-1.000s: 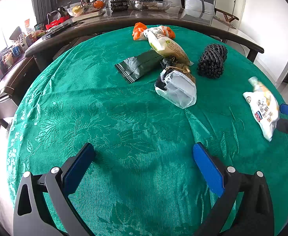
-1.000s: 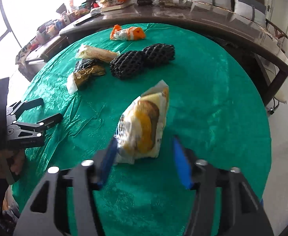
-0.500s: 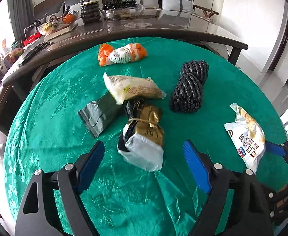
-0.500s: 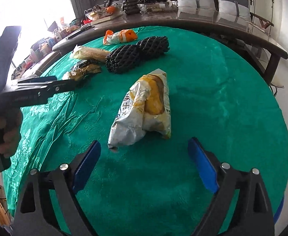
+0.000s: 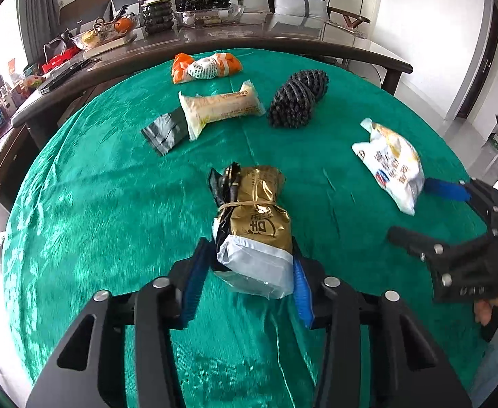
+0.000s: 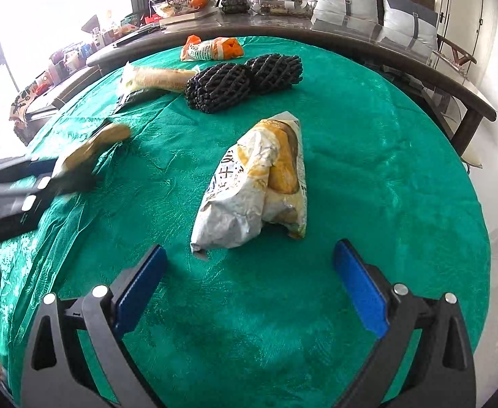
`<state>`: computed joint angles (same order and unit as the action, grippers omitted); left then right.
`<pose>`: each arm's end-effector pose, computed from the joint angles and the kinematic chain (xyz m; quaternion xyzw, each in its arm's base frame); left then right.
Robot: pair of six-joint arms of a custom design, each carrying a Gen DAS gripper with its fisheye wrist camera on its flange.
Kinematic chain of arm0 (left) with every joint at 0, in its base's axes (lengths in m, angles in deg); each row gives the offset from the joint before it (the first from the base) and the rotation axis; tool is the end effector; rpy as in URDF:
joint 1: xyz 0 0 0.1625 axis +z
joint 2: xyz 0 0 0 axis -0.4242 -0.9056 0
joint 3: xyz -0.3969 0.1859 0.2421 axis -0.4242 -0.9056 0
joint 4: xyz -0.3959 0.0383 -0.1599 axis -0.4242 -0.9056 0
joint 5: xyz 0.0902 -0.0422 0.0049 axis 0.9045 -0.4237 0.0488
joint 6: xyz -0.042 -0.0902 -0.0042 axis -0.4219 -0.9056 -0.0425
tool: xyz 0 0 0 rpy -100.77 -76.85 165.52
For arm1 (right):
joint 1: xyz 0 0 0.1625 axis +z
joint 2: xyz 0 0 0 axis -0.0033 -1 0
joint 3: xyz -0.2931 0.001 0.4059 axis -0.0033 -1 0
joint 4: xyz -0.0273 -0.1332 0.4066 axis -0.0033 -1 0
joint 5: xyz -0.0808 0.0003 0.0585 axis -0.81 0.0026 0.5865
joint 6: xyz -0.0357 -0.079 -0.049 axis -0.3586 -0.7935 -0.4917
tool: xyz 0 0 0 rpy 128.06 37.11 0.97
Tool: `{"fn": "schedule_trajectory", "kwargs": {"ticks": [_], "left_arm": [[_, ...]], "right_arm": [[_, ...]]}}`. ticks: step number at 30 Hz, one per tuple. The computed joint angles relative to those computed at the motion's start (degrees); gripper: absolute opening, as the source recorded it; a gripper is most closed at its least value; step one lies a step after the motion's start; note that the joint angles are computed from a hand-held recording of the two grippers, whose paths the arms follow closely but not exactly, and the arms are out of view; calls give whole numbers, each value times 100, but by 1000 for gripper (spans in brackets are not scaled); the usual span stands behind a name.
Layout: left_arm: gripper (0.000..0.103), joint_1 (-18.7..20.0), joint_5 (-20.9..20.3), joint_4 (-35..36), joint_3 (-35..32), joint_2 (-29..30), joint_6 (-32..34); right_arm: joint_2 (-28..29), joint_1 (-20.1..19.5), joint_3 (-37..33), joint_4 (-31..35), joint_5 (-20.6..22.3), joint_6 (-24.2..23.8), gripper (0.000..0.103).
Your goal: Collect trash
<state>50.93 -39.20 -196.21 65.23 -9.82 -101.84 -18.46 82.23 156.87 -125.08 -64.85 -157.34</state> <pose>-0.3625 -0.4121 -0.0346 -0.0427 0.8488 -0.3422 0.4007 0.0378 -0.5392 0.2668 0.4762 -0.8511 0.0876 0.2028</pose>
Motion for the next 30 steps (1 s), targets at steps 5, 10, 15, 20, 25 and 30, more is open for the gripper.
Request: {"fn": "schedule_trajectory", "kwargs": {"ticks": [5, 10, 15, 20, 25, 30], "left_arm": [[88, -107, -129, 37, 55, 84, -34], [96, 55, -104, 262, -20, 47, -78], [99, 85, -77, 172, 47, 18, -162], [99, 76, -64, 193, 54, 19, -225], [99, 77, -63, 187, 55, 21, -220], [99, 77, -61, 185, 56, 20, -219]], "right_arm": [[4, -2, -5, 9, -2, 5, 96], [9, 0, -3, -3, -7, 2, 96], [14, 1, -3, -8, -11, 0, 96], [20, 7, -3, -8, -20, -1, 96], [20, 9, 0, -7, -32, -1, 97], [27, 15, 2, -15, -43, -6, 98]]}}
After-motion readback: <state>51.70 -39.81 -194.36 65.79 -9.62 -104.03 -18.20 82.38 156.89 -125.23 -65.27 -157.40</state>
